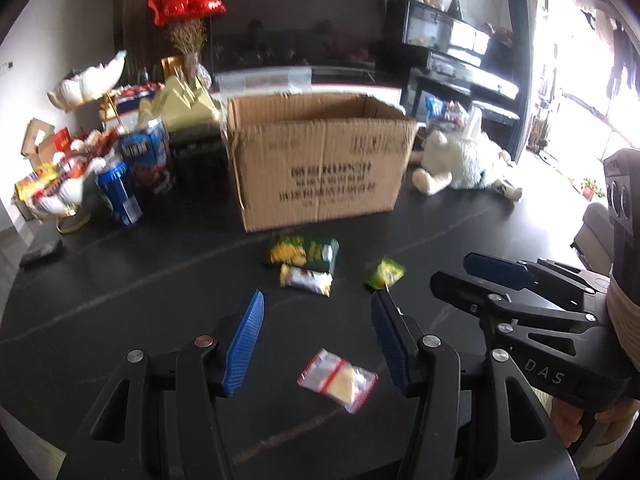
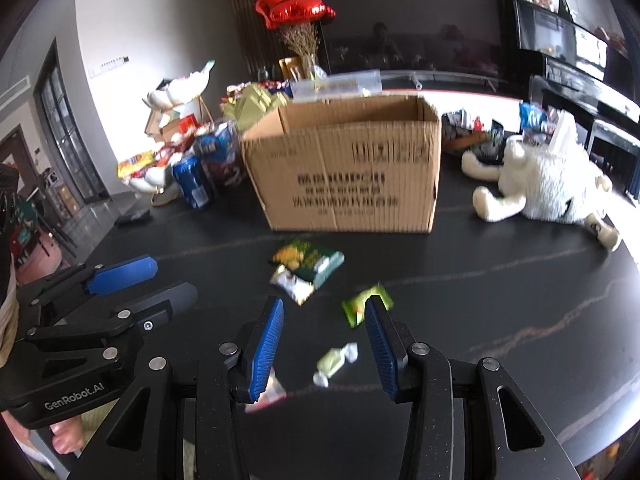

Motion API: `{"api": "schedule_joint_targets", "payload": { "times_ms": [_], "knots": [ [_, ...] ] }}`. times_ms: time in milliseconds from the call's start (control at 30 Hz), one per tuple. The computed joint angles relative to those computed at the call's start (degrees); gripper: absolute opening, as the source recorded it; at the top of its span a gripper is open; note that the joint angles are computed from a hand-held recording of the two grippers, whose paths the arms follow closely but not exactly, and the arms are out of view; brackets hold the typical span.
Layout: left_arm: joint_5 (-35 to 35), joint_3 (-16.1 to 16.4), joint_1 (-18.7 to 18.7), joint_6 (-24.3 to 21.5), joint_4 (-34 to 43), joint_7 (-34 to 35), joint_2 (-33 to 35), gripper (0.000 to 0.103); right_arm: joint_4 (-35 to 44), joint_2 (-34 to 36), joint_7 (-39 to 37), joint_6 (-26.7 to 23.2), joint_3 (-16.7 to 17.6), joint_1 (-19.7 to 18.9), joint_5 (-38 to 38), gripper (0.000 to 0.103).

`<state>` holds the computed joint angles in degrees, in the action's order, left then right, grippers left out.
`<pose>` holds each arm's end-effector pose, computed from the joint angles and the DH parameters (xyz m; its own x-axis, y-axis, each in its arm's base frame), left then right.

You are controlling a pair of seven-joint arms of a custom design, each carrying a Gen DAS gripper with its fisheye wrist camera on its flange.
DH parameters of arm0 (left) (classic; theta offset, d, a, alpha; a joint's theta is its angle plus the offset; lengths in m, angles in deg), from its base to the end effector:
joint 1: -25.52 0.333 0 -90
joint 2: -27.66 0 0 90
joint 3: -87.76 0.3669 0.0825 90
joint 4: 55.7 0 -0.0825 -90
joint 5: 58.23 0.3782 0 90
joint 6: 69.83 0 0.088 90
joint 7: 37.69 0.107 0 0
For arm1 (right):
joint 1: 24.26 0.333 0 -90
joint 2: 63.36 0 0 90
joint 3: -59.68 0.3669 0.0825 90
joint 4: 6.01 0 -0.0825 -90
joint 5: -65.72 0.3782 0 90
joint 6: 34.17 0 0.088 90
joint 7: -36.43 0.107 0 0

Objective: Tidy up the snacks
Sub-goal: 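Withdraw both tools from the box back over the table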

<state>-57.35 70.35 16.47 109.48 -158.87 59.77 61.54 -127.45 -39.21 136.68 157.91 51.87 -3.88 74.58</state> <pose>0.6683 -0.2879 0.3664 -0.4942 -0.8668 0.0665 -0.6458 0.3148 -0.6956 0.6305 0.1329 0.3612 -0.0195 -0.9867 -0.1615 -0.6912 0.1300 -0.7109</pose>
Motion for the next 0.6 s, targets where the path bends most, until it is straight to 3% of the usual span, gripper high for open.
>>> {"api": "schedule_joint_targets", "payload": {
  "times_ms": [100, 200, 367, 467, 600],
  "knots": [
    [-0.5, -0.8, 0.7, -1.4, -0.2, 0.0, 0.9, 0.055, -0.6, 0.4, 0.5, -0.8, 2.2, -1.9, -0.6, 0.044],
    [-0.9, -1.6, 1.3, -2.5, -0.4, 0.3, 1.5, 0.055, -1.1, 0.9, 1.0, -1.9, 0.5, -0.2, -0.2, 0.044],
    [-2.9, -5.0, 3.9, -5.2, -0.5, 2.5, 3.3, 0.055, -2.1, 1.5, 2.2, -2.5, 0.9, -0.5, -0.6, 0.044],
    [-3.7, -4.7, 3.5, -6.0, -0.4, 3.0, 3.9, 0.055, -2.5, 1.9, 2.7, -3.2, -2.3, 2.6, -0.4, 0.044],
    [-5.3, -6.0, 4.1, -8.2, 0.5, 4.3, 5.3, 0.055, -2.9, 2.2, 3.9, -4.2, -1.4, 1.5, -0.7, 0.044]
  ]
}}
